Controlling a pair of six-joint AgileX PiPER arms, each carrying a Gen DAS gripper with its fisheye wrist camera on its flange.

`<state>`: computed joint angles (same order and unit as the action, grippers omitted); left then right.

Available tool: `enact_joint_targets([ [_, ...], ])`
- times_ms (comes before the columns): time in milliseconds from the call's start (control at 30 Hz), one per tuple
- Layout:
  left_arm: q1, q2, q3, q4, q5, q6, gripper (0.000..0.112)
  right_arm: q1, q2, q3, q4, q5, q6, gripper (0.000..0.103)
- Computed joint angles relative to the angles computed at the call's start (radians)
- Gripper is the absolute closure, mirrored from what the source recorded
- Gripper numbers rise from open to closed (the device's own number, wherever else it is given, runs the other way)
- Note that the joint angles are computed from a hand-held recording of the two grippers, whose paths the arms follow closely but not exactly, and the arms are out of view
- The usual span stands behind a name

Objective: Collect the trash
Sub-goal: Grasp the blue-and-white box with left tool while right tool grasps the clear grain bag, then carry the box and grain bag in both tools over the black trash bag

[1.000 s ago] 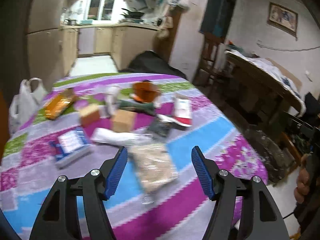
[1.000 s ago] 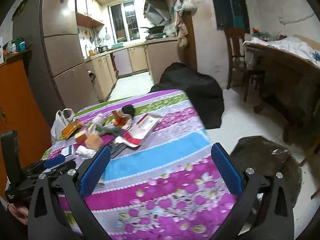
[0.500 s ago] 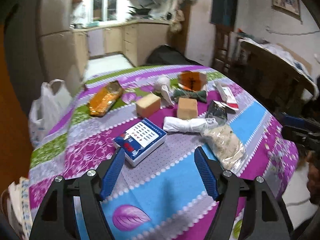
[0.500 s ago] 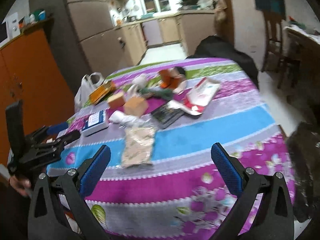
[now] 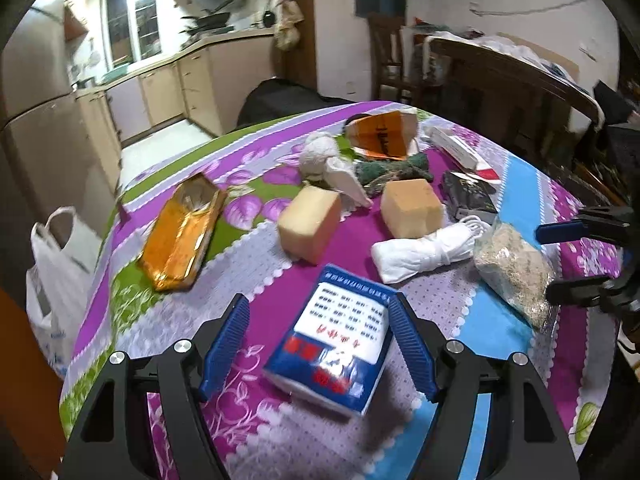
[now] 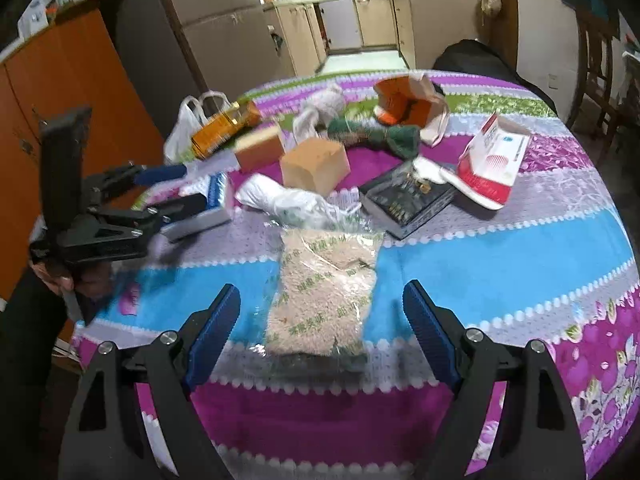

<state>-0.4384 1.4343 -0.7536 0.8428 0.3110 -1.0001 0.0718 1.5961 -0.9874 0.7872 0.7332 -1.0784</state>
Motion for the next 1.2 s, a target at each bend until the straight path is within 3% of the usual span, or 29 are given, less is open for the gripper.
enact_joint_targets([
  [267,0.013,0.041,-0.017,-0.073,-0.059,0.078,0.044,0.115,-0.071,0.155,-0.015,-0.256,0.019,0.031],
  [367,-0.011,0.046,-0.020,-0.079,-0.048,0.090,0.049,0.152,-0.095,0.191,-0.059,-0.324,0.061,0.037],
  [433,-0.017,0.050,-0.022,-0.088,-0.037,0.090,0.050,0.144,-0.097,0.193,-0.052,-0.326,0.054,0.040],
  [500,-0.015,0.062,-0.026,-0.164,-0.024,0.157,0.056,0.122,-0.099,0.198,0.008,-0.311,-0.008,0.045],
  [567,-0.039,0.056,-0.020,-0.118,-0.002,0.105,0.057,0.094,-0.100,0.201,0.062,-0.286,-0.070,0.052],
  [700,-0.130,0.037,0.002,0.017,0.065,-0.106,0.058,0.076,-0.125,0.207,0.077,-0.247,-0.099,0.070],
  [800,-0.207,0.027,0.003,0.052,0.150,-0.237,0.058,0.052,-0.133,0.205,0.073,-0.194,-0.115,0.072],
  [1033,-0.468,-0.014,-0.028,0.062,0.494,-0.548,0.058,-0.056,-0.172,0.207,0.057,-0.005,-0.160,0.072],
  [1200,-0.581,0.006,-0.153,0.026,0.694,-0.579,0.058,-0.189,-0.186,0.125,0.049,0.175,-0.154,0.072],
])
